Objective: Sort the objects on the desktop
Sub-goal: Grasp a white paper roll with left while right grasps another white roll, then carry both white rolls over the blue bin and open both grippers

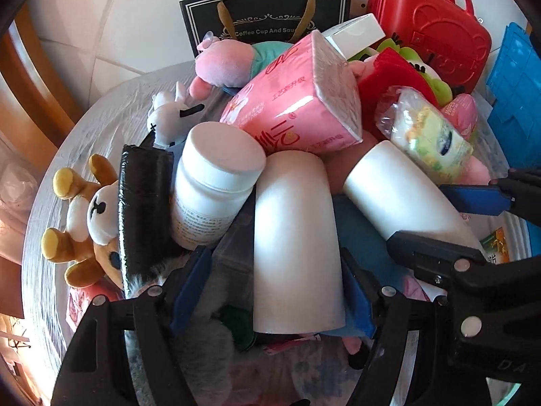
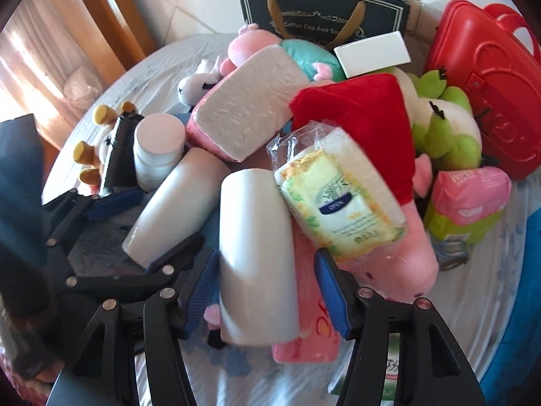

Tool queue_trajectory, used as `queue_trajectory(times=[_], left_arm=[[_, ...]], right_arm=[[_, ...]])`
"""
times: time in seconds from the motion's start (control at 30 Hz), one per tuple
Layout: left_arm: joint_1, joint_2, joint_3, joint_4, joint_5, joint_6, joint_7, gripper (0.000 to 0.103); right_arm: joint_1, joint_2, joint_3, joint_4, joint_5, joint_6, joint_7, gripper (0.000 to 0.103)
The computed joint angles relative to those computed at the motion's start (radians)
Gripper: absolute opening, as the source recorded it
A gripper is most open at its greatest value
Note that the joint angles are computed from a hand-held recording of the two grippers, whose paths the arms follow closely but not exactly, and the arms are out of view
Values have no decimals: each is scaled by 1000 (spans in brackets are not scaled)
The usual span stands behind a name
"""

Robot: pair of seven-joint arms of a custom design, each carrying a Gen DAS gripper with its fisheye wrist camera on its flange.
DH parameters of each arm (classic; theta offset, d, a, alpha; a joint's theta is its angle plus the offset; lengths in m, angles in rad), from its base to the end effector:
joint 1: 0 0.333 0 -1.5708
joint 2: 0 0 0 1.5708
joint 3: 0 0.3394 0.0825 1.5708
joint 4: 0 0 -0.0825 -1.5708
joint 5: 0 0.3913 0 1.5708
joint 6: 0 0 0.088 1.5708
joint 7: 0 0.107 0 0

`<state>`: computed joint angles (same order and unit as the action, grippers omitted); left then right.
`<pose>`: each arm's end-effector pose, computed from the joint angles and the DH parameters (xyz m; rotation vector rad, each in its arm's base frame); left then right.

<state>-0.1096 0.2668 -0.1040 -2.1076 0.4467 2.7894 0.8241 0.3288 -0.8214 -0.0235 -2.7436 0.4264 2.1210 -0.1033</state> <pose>0.6028 -0.1482 0.3501 -2.1106 1.8072 -0.4651 0.2922 0.1114 0.4839 -2.6979 -0.3048 -0.2083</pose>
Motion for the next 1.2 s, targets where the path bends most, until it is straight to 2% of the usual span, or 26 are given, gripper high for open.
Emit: queue_trajectory(times=[0.03,0.07,0.1,0.13,0.2,0.43,0.7,0.97,1.2], left_arm=[[11,4,-10,-3,-26,13,12,72],[36,8,-35,-10,-69,35,49,57],[48,12,-52,-16,-116,57,89,49],[24,11,-35,-10,-92,43,67,46],[-14,6,0,-8,-32,38,19,46],[-23,-55,-5,-56,-12,62,-44,46],[-66,-172,0,-96,192,49,-238,46],[-52,-309,-73,-132,333,15,-378,46],[-65,-378,-150,-110,416,-39,-449,46]], right_arm=[[3,10,5,2,1,-3,3,51],[6,14,6,1,4,0,3,51],[9,12,6,-2,9,6,1,49],[11,10,3,-1,7,-1,-5,46],[8,-7,-10,-8,4,-3,-26,46],[-42,7,-71,58,2,-102,-81,46],[-112,1,-135,146,56,-240,-152,46],[-201,-2,-244,268,139,-431,-243,46],[-274,77,-338,420,233,-576,-290,46]])
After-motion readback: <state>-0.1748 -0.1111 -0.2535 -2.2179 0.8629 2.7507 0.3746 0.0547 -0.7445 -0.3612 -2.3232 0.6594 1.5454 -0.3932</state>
